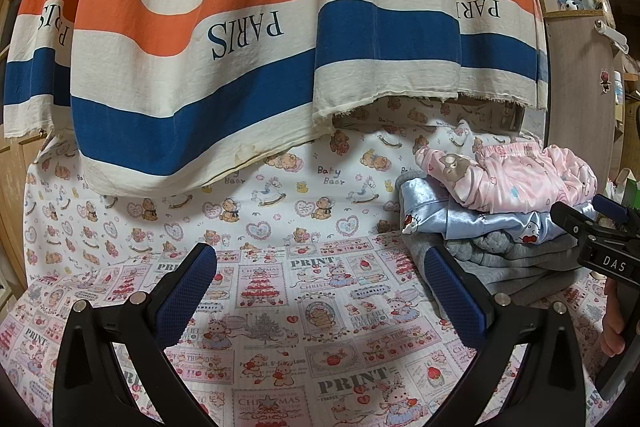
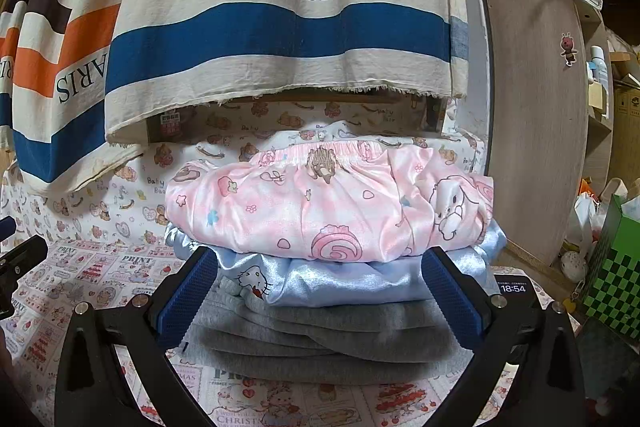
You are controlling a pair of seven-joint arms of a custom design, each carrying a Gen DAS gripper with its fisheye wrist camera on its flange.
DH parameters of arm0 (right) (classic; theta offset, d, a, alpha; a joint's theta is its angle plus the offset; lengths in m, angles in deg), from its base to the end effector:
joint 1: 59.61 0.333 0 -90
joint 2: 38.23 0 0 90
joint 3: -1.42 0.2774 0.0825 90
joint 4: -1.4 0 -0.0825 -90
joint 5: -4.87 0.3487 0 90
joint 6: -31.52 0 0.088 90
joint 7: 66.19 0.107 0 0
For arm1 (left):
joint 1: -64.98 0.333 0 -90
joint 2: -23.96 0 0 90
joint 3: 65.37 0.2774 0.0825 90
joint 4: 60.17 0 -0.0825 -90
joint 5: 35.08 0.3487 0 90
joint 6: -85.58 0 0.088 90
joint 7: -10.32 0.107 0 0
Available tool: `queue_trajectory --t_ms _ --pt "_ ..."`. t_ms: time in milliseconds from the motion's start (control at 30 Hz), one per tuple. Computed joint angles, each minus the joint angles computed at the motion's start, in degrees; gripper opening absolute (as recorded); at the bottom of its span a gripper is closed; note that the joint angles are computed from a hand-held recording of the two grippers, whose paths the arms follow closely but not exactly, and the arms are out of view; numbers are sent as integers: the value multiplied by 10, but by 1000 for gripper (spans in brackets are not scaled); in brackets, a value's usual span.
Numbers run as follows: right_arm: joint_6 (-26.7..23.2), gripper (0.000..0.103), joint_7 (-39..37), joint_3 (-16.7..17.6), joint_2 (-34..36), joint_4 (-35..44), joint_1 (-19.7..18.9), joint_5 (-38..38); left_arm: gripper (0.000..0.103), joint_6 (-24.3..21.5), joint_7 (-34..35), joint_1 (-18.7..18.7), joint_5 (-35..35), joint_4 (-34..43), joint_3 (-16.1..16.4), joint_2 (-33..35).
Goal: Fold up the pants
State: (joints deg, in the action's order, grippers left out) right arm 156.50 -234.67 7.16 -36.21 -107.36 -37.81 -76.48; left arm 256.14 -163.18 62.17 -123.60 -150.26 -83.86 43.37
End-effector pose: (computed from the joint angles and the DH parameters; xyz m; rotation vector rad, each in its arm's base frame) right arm 0.5230 0.2305 0.5081 -1.0896 1.8861 -1.3673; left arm 0.6277 -0.1401 0.4924 -1.0683 1.8790 -1.3995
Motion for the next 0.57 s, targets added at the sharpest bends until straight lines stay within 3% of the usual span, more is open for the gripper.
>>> queue_trajectory --t_ms 567 --pt "1 102 4 -2 -2 -2 -4 19 103 5 -1 -4 -4 -1 2 0"
